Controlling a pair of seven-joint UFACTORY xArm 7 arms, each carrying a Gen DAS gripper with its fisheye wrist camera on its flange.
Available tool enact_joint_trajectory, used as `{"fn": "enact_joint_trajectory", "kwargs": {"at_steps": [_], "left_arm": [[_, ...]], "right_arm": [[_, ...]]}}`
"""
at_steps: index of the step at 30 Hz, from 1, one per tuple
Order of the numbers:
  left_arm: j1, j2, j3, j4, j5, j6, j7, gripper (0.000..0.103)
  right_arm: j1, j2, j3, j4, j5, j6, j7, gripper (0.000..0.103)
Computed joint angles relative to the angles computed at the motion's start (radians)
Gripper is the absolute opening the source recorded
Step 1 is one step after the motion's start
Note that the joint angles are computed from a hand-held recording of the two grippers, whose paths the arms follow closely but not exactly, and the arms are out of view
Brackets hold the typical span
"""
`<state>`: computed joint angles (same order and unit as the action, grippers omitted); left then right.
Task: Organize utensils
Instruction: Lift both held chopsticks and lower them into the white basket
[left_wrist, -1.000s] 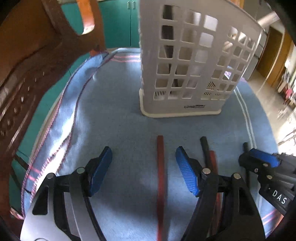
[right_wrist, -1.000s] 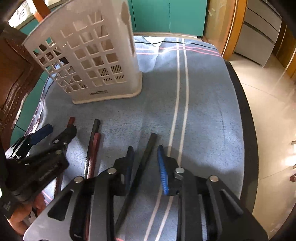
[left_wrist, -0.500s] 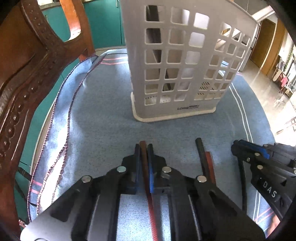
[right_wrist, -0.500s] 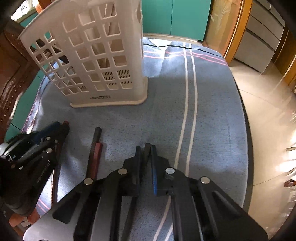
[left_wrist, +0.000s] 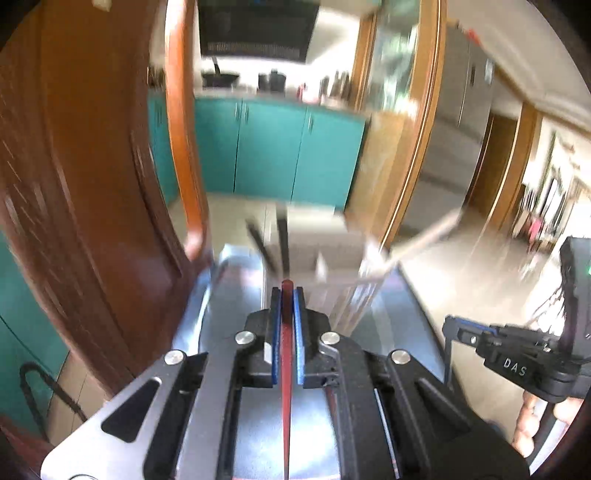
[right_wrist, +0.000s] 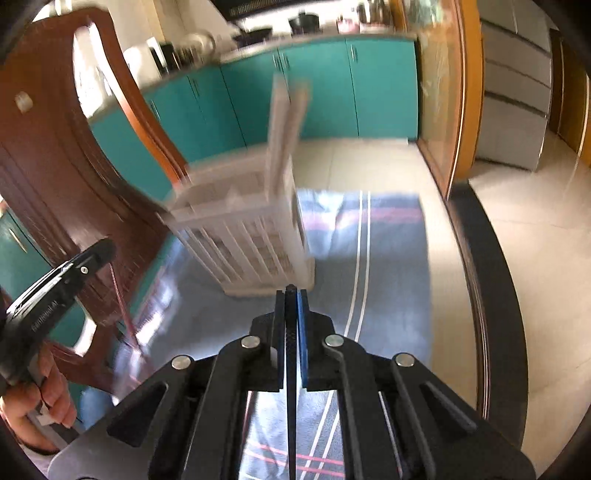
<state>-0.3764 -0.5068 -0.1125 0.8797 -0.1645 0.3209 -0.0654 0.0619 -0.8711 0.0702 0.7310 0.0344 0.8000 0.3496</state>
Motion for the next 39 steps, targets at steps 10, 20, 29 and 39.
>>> {"fn": "enact_joint_trajectory", "kwargs": {"at_steps": [10, 20, 29, 39], "left_arm": [[-0.042, -0.033, 0.068, 0.097, -0.077, -0.143, -0.025, 0.007], [0.055, 0.049, 0.017, 0.141, -0.092, -0.284, -0.19, 0.007], [0.219, 0.081, -0.114, 0.117, 0.096, -0.271, -0.359, 0.007], [0.196, 0.101, -0.106, 0.111, 0.183, -0.235, -0.39, 0.007]], "right_arm": [[-0.017, 0.009, -0.023, 0.194, 0.005, -0.087, -0.025, 0.007], [-0.14, 0.134, 0.052, 0.327, -0.087, -0.279, 0.066, 0.007], [-0.194, 0.147, 0.084, 0.251, -0.141, -0.431, 0.176, 0.007], [-0.278, 0.17, 0.111, 0.245, -0.174, -0.53, 0.292, 0.007]]}}
